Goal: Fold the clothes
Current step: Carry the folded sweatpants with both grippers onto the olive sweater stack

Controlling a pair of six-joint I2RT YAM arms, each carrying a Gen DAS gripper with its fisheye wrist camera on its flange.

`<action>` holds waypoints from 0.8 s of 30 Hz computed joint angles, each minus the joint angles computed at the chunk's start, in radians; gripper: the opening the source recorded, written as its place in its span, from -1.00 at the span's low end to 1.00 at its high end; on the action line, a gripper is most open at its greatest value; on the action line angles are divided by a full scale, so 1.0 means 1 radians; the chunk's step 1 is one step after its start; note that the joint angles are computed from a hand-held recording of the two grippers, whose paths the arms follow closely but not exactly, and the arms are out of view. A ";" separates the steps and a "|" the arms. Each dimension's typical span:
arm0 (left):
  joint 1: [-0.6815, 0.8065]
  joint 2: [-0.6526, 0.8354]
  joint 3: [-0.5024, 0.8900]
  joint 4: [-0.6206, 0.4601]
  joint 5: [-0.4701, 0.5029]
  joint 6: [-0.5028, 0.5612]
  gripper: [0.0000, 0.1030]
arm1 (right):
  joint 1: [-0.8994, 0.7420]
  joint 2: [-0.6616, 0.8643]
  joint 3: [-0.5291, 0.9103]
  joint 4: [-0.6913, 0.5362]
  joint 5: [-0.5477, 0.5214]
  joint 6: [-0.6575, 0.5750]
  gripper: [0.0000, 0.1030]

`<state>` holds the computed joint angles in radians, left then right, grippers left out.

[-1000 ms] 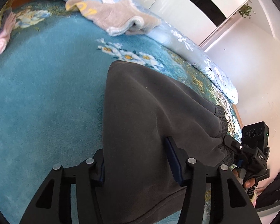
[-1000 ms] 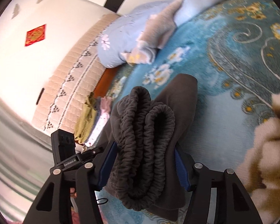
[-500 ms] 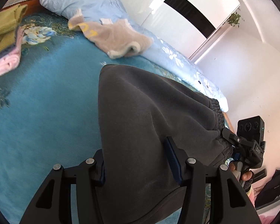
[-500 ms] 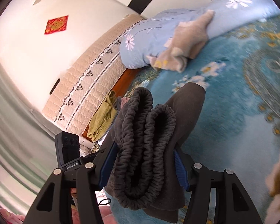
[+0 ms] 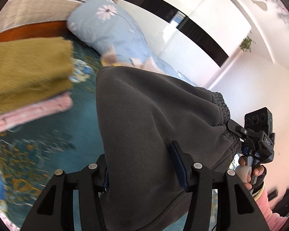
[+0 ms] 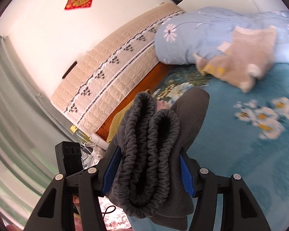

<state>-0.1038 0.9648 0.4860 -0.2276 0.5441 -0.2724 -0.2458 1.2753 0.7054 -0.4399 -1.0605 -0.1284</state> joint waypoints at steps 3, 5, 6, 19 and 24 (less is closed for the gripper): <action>0.194 0.018 0.044 -0.091 0.092 0.143 0.06 | 0.199 0.034 0.022 0.184 0.105 0.212 0.19; 0.314 0.061 0.088 -0.154 0.142 0.244 0.06 | 0.320 0.086 0.067 0.254 0.180 0.295 0.19; 0.371 0.093 0.118 -0.184 0.161 0.290 0.06 | 0.379 0.117 0.097 0.279 0.215 0.329 0.19; 0.735 0.569 0.557 -0.261 0.280 0.482 0.06 | 0.758 0.616 0.760 0.220 0.428 0.467 0.19; 0.759 0.690 0.686 -0.250 0.261 0.467 0.06 | 0.788 0.829 1.042 0.143 0.439 0.458 0.19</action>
